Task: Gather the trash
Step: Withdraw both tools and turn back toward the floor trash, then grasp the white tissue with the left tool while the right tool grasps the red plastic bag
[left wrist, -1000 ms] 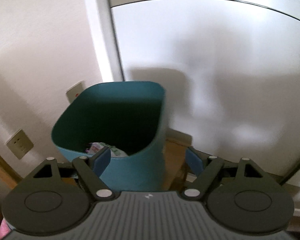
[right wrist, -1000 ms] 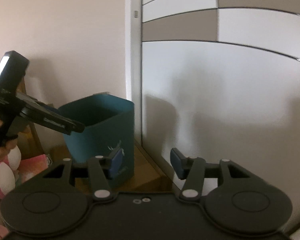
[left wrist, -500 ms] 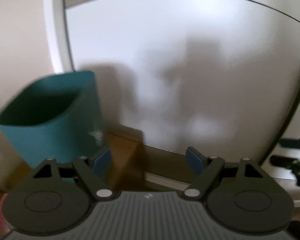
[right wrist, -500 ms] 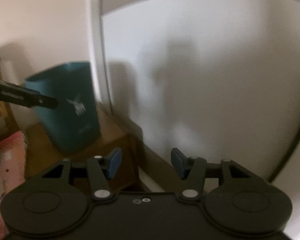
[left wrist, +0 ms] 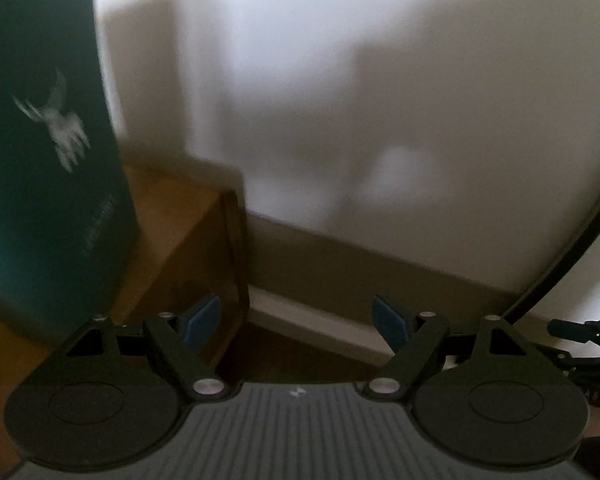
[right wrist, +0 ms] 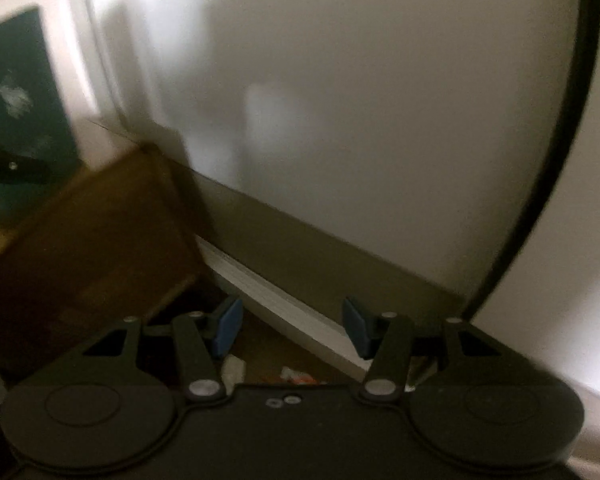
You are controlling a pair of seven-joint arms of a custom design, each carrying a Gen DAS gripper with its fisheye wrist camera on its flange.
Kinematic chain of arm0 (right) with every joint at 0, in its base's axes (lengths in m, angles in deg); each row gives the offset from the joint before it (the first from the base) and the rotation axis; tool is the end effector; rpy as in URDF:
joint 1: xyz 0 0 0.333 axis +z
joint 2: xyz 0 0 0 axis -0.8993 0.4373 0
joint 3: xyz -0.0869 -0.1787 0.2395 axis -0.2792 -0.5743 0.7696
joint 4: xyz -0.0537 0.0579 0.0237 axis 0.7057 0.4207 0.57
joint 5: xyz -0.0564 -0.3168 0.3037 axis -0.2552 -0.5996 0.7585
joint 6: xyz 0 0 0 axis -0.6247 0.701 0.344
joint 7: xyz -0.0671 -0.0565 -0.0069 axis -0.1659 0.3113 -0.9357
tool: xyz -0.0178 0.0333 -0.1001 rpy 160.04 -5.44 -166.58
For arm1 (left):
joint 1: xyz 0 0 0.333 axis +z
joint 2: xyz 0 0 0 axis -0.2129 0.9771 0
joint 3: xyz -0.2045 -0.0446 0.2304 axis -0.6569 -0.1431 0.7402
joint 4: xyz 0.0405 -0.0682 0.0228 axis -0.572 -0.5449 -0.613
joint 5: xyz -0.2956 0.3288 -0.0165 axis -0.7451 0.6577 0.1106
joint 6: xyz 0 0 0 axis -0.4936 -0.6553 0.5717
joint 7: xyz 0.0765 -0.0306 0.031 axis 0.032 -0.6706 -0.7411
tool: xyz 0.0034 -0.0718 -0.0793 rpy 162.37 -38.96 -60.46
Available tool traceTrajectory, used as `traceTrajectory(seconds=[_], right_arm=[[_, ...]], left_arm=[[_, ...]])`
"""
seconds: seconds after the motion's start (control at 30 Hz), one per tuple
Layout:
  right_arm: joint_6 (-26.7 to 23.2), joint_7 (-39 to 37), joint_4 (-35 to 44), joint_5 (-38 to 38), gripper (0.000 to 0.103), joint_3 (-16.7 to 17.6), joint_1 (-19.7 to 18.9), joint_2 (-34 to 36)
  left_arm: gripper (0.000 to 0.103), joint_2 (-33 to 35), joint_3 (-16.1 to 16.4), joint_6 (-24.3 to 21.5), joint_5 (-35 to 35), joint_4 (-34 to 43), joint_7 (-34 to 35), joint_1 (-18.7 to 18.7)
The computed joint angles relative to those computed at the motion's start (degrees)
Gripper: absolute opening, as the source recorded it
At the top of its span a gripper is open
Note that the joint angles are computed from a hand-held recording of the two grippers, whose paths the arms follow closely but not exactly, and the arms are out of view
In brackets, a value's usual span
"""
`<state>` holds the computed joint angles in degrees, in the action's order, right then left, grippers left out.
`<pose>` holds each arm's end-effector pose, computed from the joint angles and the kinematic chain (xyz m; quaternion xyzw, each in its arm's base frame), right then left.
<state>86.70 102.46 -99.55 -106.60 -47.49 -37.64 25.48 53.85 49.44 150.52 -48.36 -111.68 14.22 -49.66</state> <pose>0.4132 0.3814 0.7485 -0.6957 0.6272 -0.2156 0.2758 0.4222 -0.4463 0.8650 -0.6147 0.7179 -0.2726 0.1803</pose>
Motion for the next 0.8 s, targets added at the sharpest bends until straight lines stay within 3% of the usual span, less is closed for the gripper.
traceTrajectory(seconds=[0.2,0.43,0.8], right_arm=[[-0.5,-2.3,-6.4,3.9,0.055,-1.7,0.4,1.4],[2.6,-8.2,-11.4,10.1,0.055,-4.1,0.3,5.2],[2.8,-13.4,-14.5,12.1,0.055,-5.5,0.5,12.5]], left_arm=[[0.083,-3.6,-0.2,8.4,-5.3,-15.1,-2.1,4.7],[0.083,-3.7,-0.8,13.9,-8.8,-27.6,-2.9,7.9],[0.083,3.6,-1.3,17.8,-22.3,-35.0,0.5,10.2]])
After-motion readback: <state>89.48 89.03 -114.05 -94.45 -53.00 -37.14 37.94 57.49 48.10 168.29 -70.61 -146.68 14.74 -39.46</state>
